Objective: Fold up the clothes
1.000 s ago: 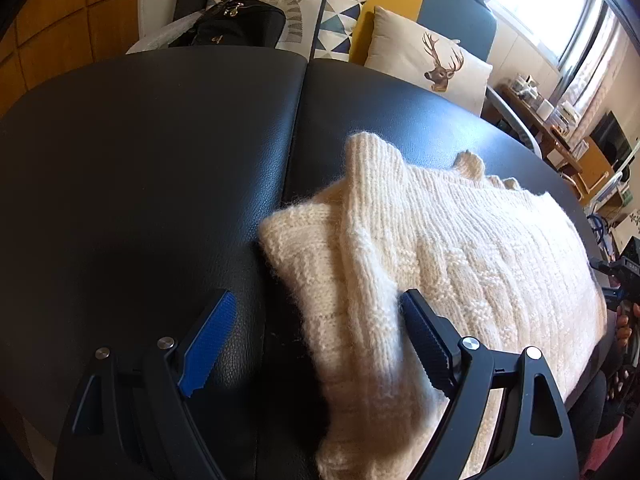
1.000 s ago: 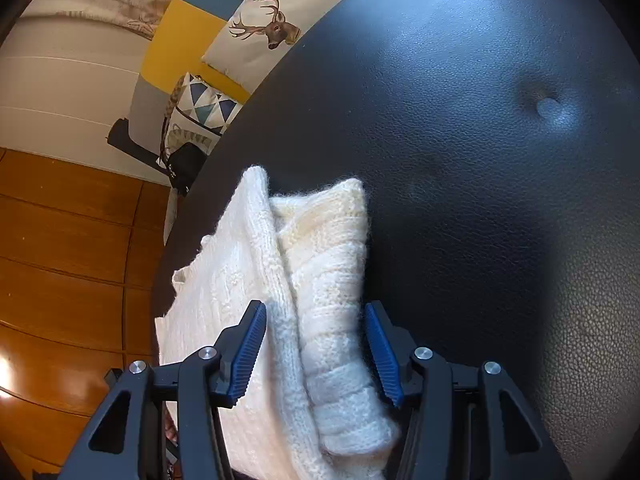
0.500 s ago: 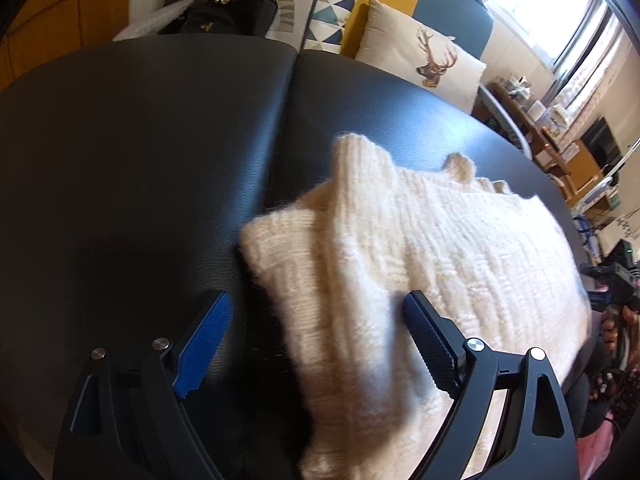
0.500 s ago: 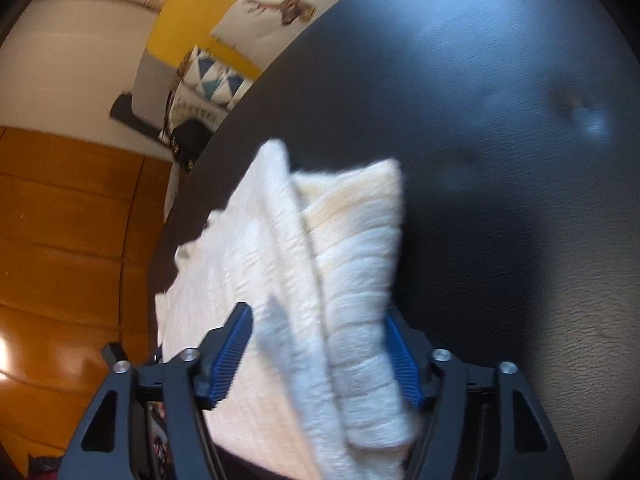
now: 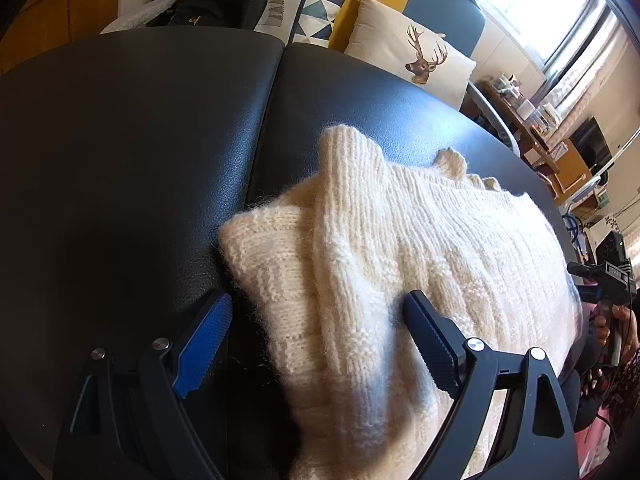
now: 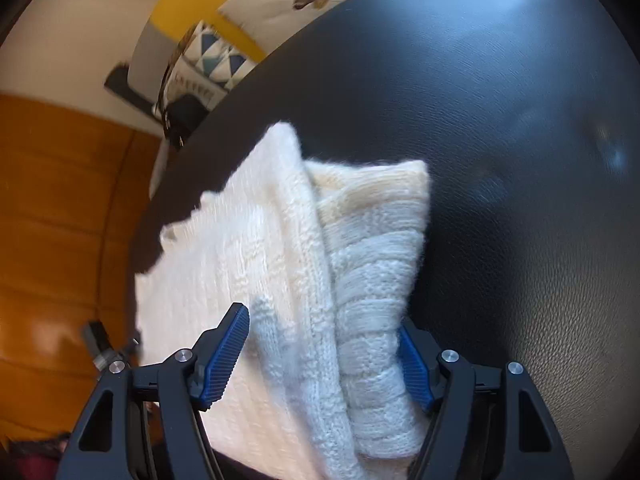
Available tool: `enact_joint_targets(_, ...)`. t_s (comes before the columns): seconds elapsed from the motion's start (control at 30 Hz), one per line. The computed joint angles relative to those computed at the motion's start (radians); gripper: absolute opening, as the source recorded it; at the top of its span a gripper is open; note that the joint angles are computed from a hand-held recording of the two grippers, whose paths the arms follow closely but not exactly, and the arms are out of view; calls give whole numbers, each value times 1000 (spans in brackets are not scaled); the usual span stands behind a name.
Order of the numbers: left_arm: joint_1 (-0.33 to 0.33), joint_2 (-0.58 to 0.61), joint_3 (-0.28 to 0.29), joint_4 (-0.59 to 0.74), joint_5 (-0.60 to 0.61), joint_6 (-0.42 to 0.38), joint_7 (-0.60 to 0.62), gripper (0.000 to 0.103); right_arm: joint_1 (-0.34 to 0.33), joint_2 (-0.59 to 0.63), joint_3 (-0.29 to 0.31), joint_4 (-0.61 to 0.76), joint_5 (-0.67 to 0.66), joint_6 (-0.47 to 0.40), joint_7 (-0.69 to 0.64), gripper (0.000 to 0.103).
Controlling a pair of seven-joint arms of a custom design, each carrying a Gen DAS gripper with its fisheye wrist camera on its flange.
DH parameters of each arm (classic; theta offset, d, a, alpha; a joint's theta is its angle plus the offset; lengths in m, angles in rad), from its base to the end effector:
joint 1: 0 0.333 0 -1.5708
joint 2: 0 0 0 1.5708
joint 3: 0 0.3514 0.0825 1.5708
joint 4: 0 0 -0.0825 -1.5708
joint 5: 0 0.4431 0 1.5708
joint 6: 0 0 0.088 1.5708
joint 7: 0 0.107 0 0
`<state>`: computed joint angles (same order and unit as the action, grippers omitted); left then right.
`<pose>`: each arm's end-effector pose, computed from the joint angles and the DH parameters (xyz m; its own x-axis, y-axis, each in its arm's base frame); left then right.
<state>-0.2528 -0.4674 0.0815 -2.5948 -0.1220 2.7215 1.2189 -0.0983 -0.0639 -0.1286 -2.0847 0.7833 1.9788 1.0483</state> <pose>0.4622 -0.0741 0.4793 0.1816 -0.9298 0.3201 -0.8239 -0.3215 -0.4667 0.5811 -0.0894 0.4766 0.0337 -0.7760 -0.6298 -0.9751 0.1126 -0.1909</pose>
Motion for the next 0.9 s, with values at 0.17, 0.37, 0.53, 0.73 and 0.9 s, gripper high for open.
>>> enact_joint_targets(0.17, 8, -23, -7, -21, 10, 6, -12, 89, 22, -14, -2, -5, -61, 43, 18, 70)
enact_joint_targets(0.37, 48, -35, -60, -46, 91, 42, -116, 89, 102, -228, 57, -194, -90, 531, -100, 58)
enact_joint_targets(0.53, 110, -54, -128, -82, 196, 111, -296, 86, 289, -223, 84, -143, 52, 448, -393, 28)
enact_joint_targets(0.73, 142, -99, -145, -129, 310, 149, -440, 86, 398, -78, 186, -18, 51, 414, -438, 14)
enact_joint_targets(0.9, 150, -80, -157, -114, 408, 143, -477, 86, 441, 38, 248, 78, -179, 436, -287, 12)
